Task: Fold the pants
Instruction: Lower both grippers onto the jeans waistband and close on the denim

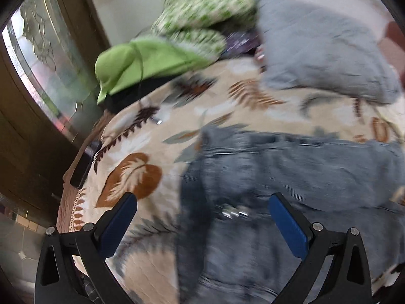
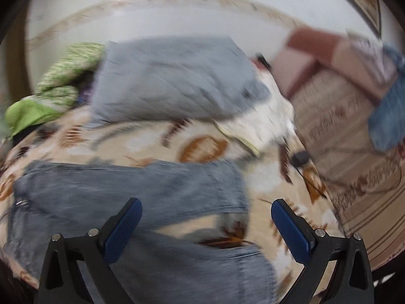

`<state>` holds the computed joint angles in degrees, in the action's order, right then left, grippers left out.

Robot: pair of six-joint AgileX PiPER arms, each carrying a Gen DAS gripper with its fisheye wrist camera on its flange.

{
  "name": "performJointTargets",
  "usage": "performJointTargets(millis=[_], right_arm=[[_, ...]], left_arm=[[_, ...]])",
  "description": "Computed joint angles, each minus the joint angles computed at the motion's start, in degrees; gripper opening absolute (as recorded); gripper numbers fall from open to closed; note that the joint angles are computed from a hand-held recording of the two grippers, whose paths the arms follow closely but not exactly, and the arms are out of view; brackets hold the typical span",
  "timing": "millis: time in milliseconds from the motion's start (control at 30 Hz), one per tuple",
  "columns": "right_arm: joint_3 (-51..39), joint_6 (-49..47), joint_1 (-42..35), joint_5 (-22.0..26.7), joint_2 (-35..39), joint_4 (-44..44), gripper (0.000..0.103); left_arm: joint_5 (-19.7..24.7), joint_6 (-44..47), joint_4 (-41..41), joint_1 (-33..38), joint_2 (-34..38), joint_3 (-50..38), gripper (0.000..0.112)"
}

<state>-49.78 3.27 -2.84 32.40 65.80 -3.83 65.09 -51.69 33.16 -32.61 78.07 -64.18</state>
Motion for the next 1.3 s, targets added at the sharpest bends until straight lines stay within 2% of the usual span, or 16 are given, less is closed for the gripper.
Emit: performJointTargets(millis=[67, 133, 233, 300, 467, 667, 800, 833, 900, 933, 1000, 1067, 1133, 1200, 1233, 1300], right_arm=[[-3.4, -9.9, -6.9, -0.3, 7.2, 8.8, 0.103], [-8.3, -18.6, -12.1, 1.8, 14.3, 18.2, 0.103], [-15.0, -23.6, -15.0, 4.3, 22.4, 24.9, 0.103], [-20.3, -22.9, -14.2, 5.0, 28.2, 25.1, 0.103], [-30.9, -17.5, -12.3, 7.6, 38.6, 23.5, 0.103], [-36.4, -15.9, -10.4, 8.2, 44.5, 22.5, 0.103], [-38.5, -15.3, -9.4, 8.0, 46.9, 21.7, 0.103], [-39.2, -14.9, -9.1, 8.2, 47.7, 21.4, 0.103], [-40.2, -14.3, -8.8, 8.6, 48.8, 20.7, 0.103], [-40.5, -14.0, -8.7, 8.7, 49.2, 20.4, 0.103], [-40.9, -13.9, -8.7, 8.7, 49.6, 20.4, 0.103], [-41.3, -14.2, -9.0, 8.8, 49.9, 20.7, 0.103], [-42.4, -15.2, -9.7, 9.3, 50.5, 21.7, 0.102], [-43.7, -17.1, -10.7, 10.4, 51.2, 24.1, 0.101], [-44.7, -17.7, -11.2, 11.2, 51.8, 25.0, 0.099], [-46.8, -18.8, -12.0, 12.8, 53.0, 26.7, 0.097]], left_arm=[[-3.6, 5.6, -3.2, 6.9, 2.6, -0.7, 0.103], [-5.9, 10.0, -6.1, 11.6, 4.9, -1.9, 0.103], [-8.6, 17.0, -12.3, 18.3, 10.2, -6.3, 0.103], [-9.2, 20.2, -15.7, 21.2, 13.4, -9.6, 0.103], [-7.3, 24.3, -19.5, 27.1, 21.1, -18.7, 0.103], [-4.5, 26.2, -21.8, 30.5, 27.8, -26.4, 0.103], [-3.4, 29.0, -26.6, 30.5, 32.4, -30.5, 0.101], [-3.3, 29.5, -27.8, 30.4, 33.7, -31.5, 0.098], [-2.1, 30.2, -30.4, 30.1, 36.8, -34.3, 0.083], [-1.7, 30.8, -32.5, 30.3, 38.3, -35.4, 0.079], [-1.2, 32.2, -35.8, 30.4, 40.4, -36.6, 0.058], [-1.1, 33.4, -39.3, 30.8, 41.5, -36.6, 0.041], [-3.0, 33.1, -39.2, 30.4, 41.0, -35.2, 0.039], [-4.3, 34.9, -39.4, 30.0, 40.4, -34.2, 0.025], [-4.8, 35.6, -40.1, 30.0, 40.2, -33.8, 0.022], [-5.2, 35.8, -40.5, 29.9, 40.1, -33.8, 0.021]])
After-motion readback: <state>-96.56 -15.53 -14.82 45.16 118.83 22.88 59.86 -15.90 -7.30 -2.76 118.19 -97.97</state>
